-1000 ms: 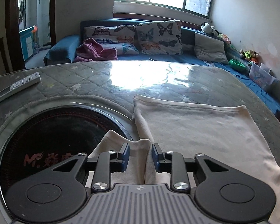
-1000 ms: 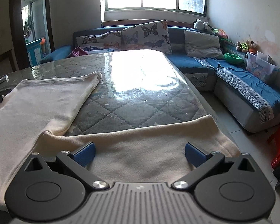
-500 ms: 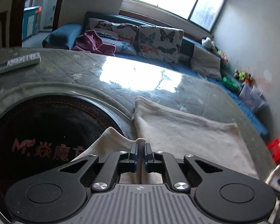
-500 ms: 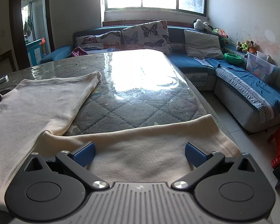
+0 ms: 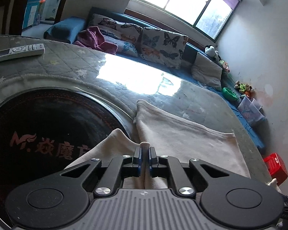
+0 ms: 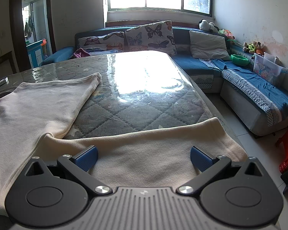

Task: Fold clothes
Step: 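Grasp the sweatshirt sleeve cuff with the left tool, then carry the held sleeve across the sweatshirt body with the left tool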

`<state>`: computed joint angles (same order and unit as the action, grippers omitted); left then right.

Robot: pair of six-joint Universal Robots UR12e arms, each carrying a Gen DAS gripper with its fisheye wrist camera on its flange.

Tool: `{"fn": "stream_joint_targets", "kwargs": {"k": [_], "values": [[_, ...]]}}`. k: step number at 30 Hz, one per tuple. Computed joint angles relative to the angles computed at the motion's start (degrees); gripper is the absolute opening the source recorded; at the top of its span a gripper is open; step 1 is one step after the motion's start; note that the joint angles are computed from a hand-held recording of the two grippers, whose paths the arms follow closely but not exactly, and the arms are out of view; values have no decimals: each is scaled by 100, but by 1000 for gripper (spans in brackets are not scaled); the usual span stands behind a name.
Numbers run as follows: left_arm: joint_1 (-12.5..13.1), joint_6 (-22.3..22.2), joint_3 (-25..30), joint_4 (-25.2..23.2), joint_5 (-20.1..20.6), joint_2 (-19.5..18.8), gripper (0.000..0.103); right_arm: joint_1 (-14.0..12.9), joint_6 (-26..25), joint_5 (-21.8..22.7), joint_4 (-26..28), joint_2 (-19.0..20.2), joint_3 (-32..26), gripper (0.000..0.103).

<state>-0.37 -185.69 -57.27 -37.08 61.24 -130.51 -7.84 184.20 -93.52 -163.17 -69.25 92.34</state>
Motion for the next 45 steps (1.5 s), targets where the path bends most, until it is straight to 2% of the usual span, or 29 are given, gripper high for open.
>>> {"fn": "stream_joint_targets", "kwargs": {"k": [7, 12, 16, 28, 34, 40, 45], "values": [[-15, 46, 60, -100, 20, -26, 13, 0, 1, 1, 0, 1, -1, 103], [22, -223, 72, 11, -125, -54, 13, -1, 0, 1, 0, 0, 0, 103], [21, -215, 108, -3, -158, -87, 12, -2, 0, 3, 0, 0, 1, 103], [172, -907, -27, 383, -647, -100, 7, -3, 0, 5, -1, 0, 1, 103], [178, -1072, -41, 370, -539, -95, 6, -3, 0, 5, -1, 0, 1, 103], [268, -1226, -303, 971, -194, 116, 5, -3, 0, 5, -1, 0, 1, 103], [452, -1377, -676, 1530, 73, 410, 5, -4, -1, 5, 1, 0, 1, 103]]}}
